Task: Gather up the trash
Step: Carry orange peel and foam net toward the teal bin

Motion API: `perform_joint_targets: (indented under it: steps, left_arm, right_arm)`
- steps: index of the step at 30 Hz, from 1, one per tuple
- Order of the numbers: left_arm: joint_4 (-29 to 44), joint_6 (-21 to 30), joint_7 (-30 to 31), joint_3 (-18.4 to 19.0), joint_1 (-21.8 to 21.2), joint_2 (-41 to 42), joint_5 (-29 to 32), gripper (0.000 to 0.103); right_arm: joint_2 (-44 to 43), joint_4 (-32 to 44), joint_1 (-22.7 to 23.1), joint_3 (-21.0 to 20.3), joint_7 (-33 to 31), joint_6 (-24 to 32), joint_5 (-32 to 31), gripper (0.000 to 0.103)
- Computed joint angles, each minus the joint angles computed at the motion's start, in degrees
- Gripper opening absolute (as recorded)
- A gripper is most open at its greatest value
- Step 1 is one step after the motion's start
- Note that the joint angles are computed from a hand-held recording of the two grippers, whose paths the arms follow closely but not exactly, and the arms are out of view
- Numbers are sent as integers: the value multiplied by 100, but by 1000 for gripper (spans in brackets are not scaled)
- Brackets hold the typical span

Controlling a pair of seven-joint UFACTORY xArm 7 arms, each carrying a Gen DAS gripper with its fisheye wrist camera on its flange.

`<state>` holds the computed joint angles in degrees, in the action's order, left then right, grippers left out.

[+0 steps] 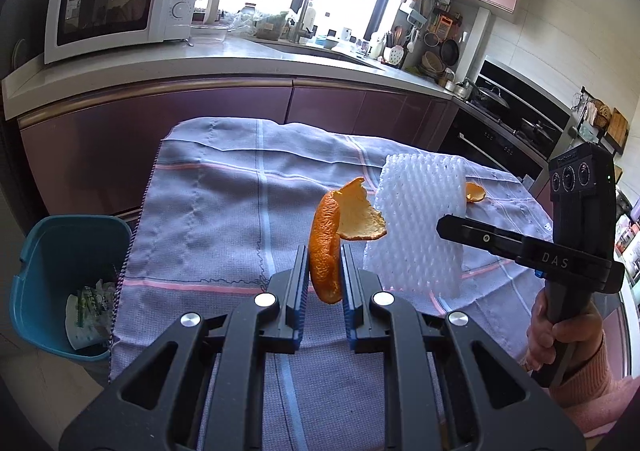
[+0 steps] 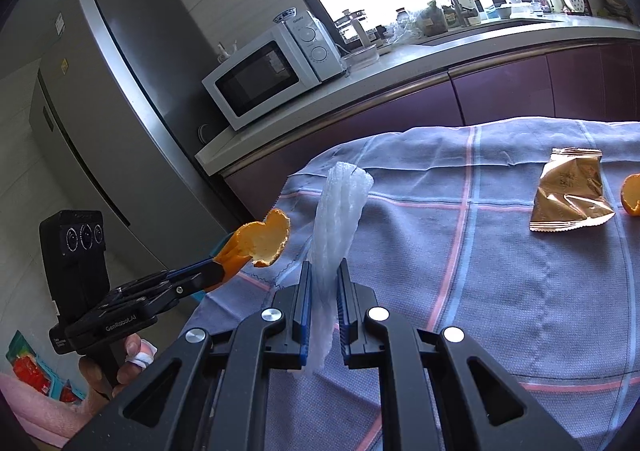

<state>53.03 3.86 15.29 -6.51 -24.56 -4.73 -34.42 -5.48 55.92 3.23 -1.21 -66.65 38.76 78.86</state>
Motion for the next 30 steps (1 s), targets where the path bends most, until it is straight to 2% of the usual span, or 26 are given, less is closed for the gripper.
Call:
perform_joint_targets:
  steps: [7, 9, 19, 30]
  left_arm:
    - [-189, -50, -194, 91, 6, -204, 148, 16]
    - [-256, -78, -410, 72, 61, -259, 352, 16]
    - [-540, -192, -596, 417, -115, -516, 451, 16]
    - [-835, -296, -1212, 579, 55, -773, 1013, 16]
  right_arm:
    - [175, 203, 76, 104, 67, 107, -63, 11]
    - [218, 254, 93, 137, 83, 134, -72, 11]
    - [359, 411, 187, 267, 128, 175, -124, 11]
    - [621, 732, 271, 429, 222, 237, -221, 11]
